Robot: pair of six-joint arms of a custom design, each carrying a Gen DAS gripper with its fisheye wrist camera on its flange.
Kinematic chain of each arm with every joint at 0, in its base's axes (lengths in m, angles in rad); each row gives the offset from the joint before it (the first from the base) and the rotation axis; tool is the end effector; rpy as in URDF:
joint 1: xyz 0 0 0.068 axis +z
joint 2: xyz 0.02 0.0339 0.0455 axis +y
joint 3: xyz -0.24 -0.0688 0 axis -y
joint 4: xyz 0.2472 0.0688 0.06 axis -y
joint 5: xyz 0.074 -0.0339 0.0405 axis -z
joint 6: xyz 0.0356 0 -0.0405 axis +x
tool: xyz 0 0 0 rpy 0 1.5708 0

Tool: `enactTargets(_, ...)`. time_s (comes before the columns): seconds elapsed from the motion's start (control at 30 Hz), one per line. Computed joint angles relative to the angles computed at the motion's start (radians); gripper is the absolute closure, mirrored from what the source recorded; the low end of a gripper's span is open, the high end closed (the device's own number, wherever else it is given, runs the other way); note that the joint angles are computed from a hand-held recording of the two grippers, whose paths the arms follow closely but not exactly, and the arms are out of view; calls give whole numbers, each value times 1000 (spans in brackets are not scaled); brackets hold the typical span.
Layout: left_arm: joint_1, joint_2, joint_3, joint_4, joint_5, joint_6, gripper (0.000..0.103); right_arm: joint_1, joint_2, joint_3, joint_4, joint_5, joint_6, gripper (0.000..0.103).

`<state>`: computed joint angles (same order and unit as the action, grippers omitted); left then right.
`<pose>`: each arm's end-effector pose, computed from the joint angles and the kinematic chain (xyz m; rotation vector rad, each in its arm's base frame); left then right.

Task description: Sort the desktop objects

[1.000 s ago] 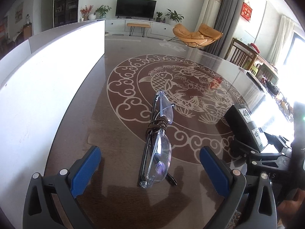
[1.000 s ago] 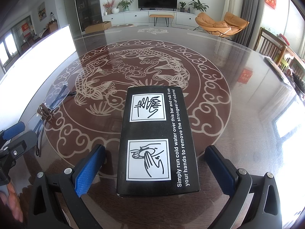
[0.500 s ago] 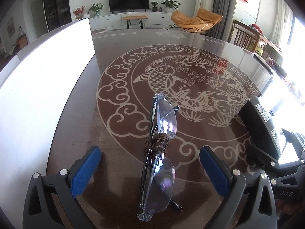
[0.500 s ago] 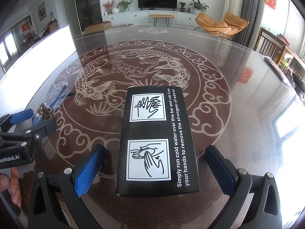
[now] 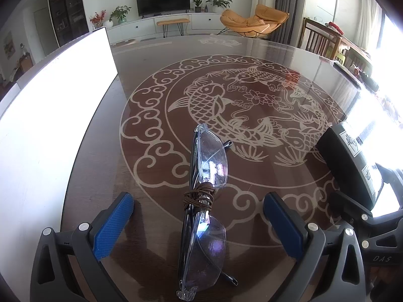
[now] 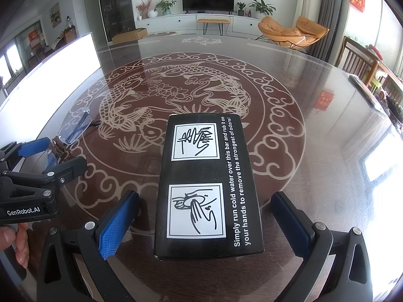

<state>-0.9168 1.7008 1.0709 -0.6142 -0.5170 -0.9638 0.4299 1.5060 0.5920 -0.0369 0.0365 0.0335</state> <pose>0.2086 -0.2432 0.1549 -0.1701 2.5333 0.0577 0.2429 0.1099 0.1047 -0.4830 2.4800 0.1409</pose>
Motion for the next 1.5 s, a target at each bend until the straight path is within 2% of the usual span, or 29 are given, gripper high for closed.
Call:
enactTargets(0.2,6,7,40,-72,51,-17,0,-3,1,6,-11,-7,-7,0)
enactTargets(0.33,37,-1,68,-118,147,69,0,-108,27,111,-193,-160,-122,0)
enactTargets(0.47,47,30,112,-132,178,122,0,-207,143,316,-430,-271,-170,0)
enactTargets(0.53,36,35,124,-126,157,140,12,-190,207,414,-523,-256,-181,1)
enactTargets(0.57,36,31,126,-122,152,144,26,-171,227,447,-549,-240,-190,3)
enactTargets(0.6,34,21,121,-114,146,144,46,-143,242,473,-563,-217,-200,5)
enactTargets(0.63,31,14,120,-116,137,141,56,-114,250,492,-574,-189,-205,6)
enactTargets(0.67,32,12,121,-126,126,138,74,-87,260,509,-584,-163,-204,12)
enactTargets(0.7,32,4,115,-129,123,135,80,-65,268,525,-599,-139,-198,18)
enactTargets(0.77,19,-41,72,-110,109,119,83,-28,271,531,-623,-71,-173,43)
enactTargets(0.8,8,-69,47,-100,102,108,84,-26,261,522,-628,-73,-173,43)
enactTargets(1.0,-116,-274,-71,-118,2,-24,91,-77,97,411,-661,-134,-229,44)
enactTargets(1.17,-239,-377,-75,-220,-128,-177,91,-91,-37,411,-756,-130,-299,44)
enactTargets(1.3,-334,-457,-70,-316,-208,-314,91,-54,-104,433,-806,-121,-308,44)
enactTargets(1.4,-423,-553,-45,-454,-281,-439,91,3,-123,467,-826,-130,-265,44)
enactTargets(1.5,-501,-635,21,-690,-350,-577,91,89,-115,544,-865,-131,-222,44)
